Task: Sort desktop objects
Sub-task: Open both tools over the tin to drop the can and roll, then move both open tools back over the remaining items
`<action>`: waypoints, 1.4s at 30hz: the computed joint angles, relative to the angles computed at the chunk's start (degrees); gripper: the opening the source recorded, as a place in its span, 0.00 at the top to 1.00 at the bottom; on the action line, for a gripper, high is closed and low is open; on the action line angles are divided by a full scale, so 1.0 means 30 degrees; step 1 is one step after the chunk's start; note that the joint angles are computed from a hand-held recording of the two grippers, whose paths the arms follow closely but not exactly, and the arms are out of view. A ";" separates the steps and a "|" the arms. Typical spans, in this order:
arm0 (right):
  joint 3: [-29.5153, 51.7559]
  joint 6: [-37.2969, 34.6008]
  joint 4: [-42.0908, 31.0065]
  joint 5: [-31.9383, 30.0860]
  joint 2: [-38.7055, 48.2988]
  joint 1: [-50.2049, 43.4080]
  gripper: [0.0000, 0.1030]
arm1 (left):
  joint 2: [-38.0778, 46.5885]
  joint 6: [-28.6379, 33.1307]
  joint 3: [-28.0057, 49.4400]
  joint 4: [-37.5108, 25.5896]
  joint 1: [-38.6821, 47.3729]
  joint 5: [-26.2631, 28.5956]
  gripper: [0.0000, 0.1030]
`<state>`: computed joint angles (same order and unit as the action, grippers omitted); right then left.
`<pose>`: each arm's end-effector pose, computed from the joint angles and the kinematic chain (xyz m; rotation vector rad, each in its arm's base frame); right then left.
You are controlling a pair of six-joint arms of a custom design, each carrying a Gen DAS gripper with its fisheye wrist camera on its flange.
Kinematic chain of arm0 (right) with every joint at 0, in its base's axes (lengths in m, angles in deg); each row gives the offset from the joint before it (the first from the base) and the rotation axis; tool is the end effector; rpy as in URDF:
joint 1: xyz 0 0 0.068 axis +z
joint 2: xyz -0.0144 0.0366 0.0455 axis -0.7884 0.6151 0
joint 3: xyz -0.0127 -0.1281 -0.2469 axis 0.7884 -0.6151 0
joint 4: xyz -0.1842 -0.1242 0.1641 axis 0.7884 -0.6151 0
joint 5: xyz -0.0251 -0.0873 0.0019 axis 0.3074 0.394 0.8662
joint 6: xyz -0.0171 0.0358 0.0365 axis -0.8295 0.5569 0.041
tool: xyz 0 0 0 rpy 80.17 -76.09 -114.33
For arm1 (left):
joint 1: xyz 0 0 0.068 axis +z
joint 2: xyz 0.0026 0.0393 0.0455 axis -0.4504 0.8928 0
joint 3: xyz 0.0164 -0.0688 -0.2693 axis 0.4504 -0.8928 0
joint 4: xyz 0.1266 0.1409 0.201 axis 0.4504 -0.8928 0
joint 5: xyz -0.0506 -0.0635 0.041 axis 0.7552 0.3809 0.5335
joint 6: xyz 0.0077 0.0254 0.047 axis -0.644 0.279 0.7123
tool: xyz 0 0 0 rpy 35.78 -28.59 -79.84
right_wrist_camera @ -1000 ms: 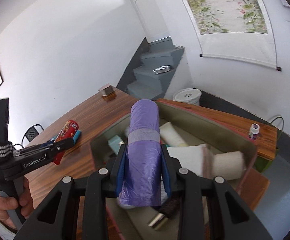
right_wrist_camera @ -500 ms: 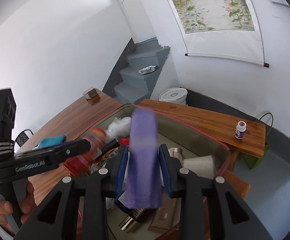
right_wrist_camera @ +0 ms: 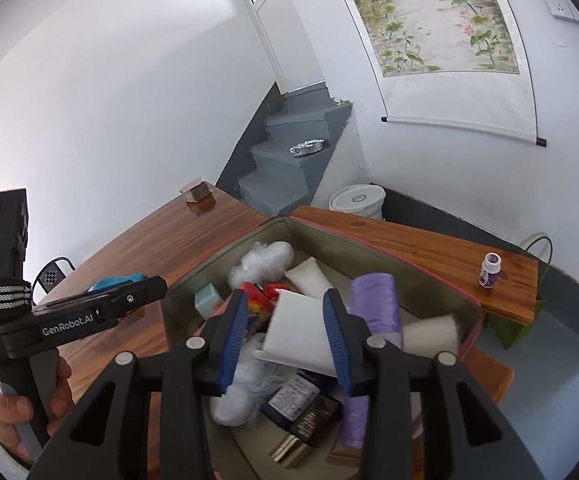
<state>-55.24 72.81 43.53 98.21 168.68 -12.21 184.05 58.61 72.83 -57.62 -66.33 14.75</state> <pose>0.1666 0.1286 0.0573 -0.0594 2.1235 0.4905 0.2020 -0.1527 0.0653 0.0710 2.3437 -0.2198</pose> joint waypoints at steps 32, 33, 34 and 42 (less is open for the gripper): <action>0.9737 -0.0580 -0.6115 0.0130 0.4418 0.7277 0.19 | 0.2531 0.9929 -0.3648 0.6686 2.3168 0.7243 0.40; 1.0098 -0.0631 -0.6333 0.0016 0.4624 0.7350 0.19 | 0.2992 1.0255 -0.3073 0.6458 2.3668 0.7327 0.40; 1.0530 -0.0674 -0.6532 -0.0177 0.4917 0.7437 0.19 | 0.3193 1.0393 -0.2732 0.6283 2.3854 0.7339 0.40; 1.2581 -0.0739 -0.7424 -0.1180 0.6865 0.7660 0.19 | 0.5823 1.2086 0.0196 0.5537 2.3462 0.6832 0.40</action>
